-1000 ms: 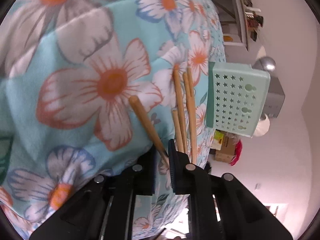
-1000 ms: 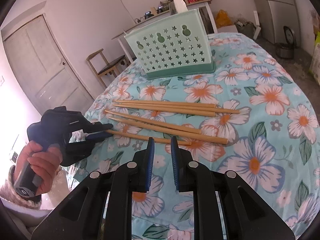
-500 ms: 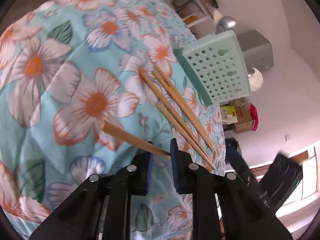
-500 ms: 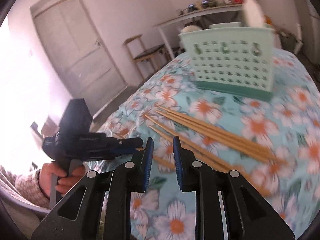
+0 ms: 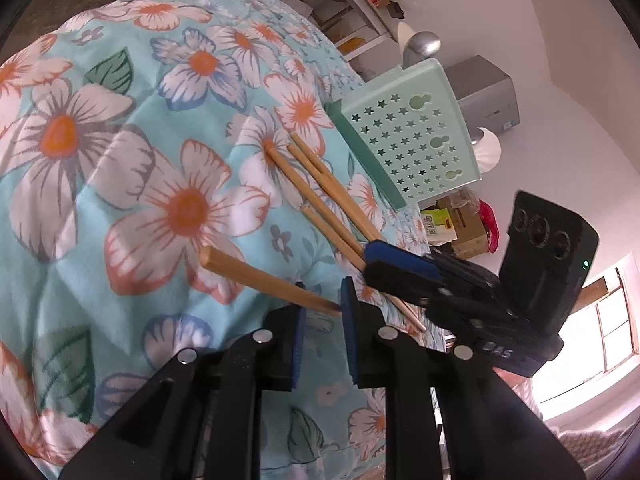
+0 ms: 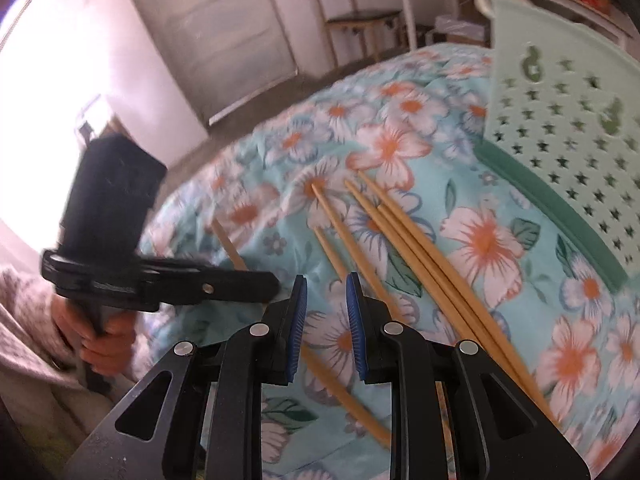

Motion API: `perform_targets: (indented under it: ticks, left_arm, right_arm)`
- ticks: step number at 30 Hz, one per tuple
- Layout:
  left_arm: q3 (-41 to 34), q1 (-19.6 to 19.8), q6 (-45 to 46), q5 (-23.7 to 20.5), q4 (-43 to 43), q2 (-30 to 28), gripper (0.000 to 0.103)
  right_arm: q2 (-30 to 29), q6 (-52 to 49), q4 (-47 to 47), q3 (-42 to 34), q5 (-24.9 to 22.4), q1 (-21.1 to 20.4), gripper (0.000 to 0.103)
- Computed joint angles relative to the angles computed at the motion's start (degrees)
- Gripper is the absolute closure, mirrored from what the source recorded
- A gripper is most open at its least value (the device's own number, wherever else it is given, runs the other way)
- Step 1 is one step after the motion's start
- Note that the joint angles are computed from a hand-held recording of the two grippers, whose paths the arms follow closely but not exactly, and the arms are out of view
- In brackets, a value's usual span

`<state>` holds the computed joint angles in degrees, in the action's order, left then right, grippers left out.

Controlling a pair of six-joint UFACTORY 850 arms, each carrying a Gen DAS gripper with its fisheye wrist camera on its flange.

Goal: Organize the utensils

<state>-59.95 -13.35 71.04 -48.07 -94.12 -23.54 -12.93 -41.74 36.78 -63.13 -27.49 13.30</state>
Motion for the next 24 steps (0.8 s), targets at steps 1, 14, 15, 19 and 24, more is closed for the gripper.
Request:
perform_targets:
  ticks: [1, 14, 15, 19, 24]
  left_arm:
    - [0.05, 0.04, 0.33, -0.12, -0.14, 0.00, 0.087]
    - [1.34, 0.46, 3.57, -1.03, -1.85, 0.45, 0.087]
    - [1.40, 0.47, 3.74, -1.08, -1.99, 0.45, 0.087]
    - [1.75, 0.46, 4.43, -1.02, -2.62, 0.61, 0.087]
    - [1.89, 0.48, 4.51, -0.99, -2.66, 0.69, 0.087]
  right_arm:
    - [-0.52, 2.50, -3.55, -0.54, 0.24, 0.45, 0.081]
    - [-5.17, 7.46, -14.84, -4.94, -0.27, 2.44, 0.090]
    - [-5.10, 7.52, -15.09, -4.87, 0.18, 2.56, 0.092]
    - [-3.42, 10.71, -18.12, -3.40, 4.01, 3.42, 0.098]
    - [2.81, 17.93, -19.78, 0.93, 11.55, 2.25, 0.098]
